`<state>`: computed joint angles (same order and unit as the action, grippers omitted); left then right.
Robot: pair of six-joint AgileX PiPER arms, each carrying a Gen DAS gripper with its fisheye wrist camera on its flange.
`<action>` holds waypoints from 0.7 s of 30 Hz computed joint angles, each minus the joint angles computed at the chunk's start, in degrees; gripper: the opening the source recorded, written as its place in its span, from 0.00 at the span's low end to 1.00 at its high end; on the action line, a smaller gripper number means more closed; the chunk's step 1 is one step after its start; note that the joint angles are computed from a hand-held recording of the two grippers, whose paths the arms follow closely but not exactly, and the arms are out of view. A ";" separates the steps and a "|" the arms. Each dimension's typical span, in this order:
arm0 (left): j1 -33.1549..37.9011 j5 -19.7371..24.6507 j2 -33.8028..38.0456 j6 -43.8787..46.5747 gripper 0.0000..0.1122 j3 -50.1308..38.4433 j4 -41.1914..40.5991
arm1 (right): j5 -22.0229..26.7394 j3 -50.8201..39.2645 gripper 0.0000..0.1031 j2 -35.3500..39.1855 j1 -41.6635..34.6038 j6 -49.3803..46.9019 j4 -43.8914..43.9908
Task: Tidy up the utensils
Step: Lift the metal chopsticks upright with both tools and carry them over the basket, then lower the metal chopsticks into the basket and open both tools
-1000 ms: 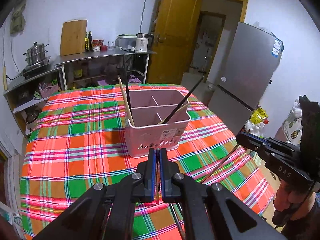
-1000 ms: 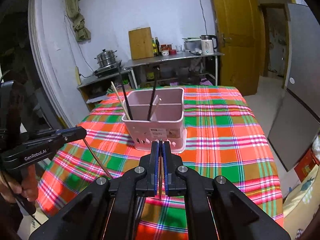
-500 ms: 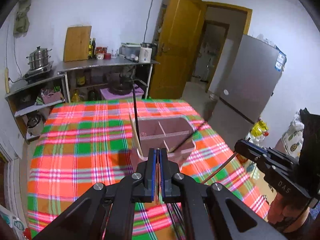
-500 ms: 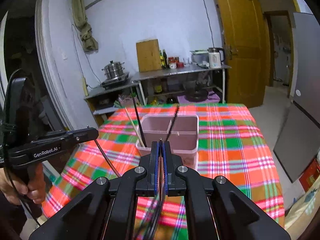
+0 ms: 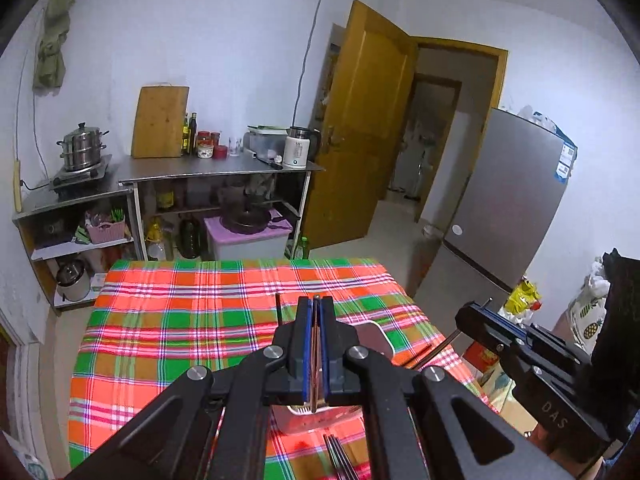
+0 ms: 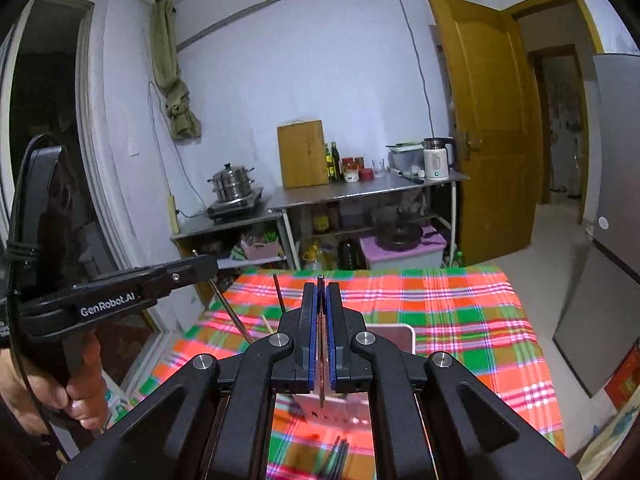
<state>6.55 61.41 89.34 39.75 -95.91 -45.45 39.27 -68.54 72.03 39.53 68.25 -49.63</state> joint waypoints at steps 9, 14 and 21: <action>-2.05 -4.34 3.86 0.69 0.03 1.08 -0.08 | -3.23 -0.23 0.04 4.57 -2.39 1.36 -1.34; -2.51 -6.02 4.83 2.54 0.03 3.97 -0.98 | -4.51 0.40 0.04 6.38 -3.39 1.92 -1.51; -2.68 -7.16 6.12 5.61 0.03 8.54 -1.53 | -6.24 2.65 0.04 8.13 -4.04 1.99 0.23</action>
<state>3.88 54.26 95.46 45.36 -87.36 -46.98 33.03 -65.89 80.16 35.50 70.25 -49.40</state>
